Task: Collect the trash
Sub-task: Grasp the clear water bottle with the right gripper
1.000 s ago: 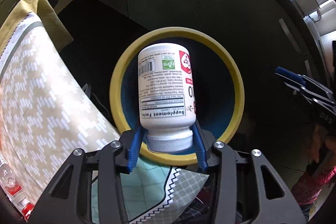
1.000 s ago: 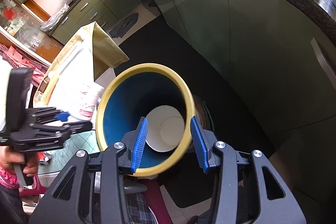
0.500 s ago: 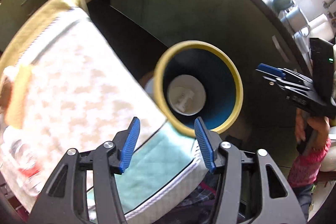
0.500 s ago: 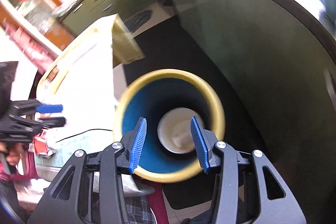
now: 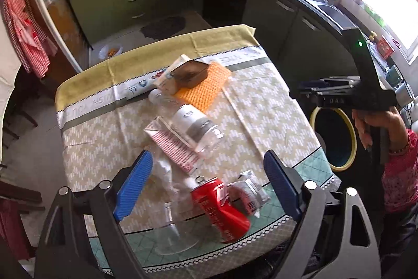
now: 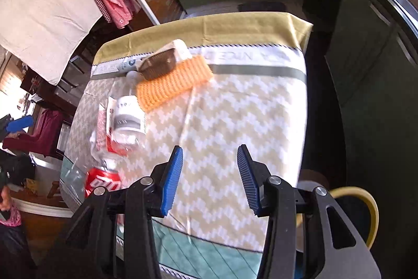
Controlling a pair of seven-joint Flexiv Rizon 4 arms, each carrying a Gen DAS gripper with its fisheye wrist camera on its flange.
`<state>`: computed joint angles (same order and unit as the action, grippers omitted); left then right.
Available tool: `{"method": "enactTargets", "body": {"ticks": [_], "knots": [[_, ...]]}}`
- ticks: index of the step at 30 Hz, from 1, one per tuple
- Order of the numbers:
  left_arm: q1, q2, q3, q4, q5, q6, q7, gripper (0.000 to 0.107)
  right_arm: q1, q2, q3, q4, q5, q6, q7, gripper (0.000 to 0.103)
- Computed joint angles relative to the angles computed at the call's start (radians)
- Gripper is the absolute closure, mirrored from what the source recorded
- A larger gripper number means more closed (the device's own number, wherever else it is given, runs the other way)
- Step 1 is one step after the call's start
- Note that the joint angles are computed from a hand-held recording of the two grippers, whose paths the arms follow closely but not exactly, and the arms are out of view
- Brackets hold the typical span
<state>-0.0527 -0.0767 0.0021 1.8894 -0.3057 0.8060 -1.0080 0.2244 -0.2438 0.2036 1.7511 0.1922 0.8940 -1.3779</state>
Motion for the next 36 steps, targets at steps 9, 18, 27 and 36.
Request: {"method": "enactTargets", "body": {"ticks": [9,18,27,36], "knots": [[0.087,-0.022,0.044,0.034,-0.079,-0.028,0.078,0.024,0.164,-0.257,0.031,-0.353,-0.1,-0.273,-0.007,0.059],[0.125,-0.036,0.047,0.054,-0.136,-0.036,0.146,0.024,0.209,-0.387,0.03,-0.54,-0.134,-0.498,-0.006,0.045],[0.134,-0.043,0.051,0.061,-0.123,-0.042,0.134,0.024,0.248,-0.446,0.006,-0.605,-0.176,-0.563,0.01,0.037],[0.128,-0.053,0.048,0.038,-0.087,-0.047,0.078,0.024,0.241,-0.462,-0.001,-0.587,-0.169,-0.516,0.02,0.038]]}}
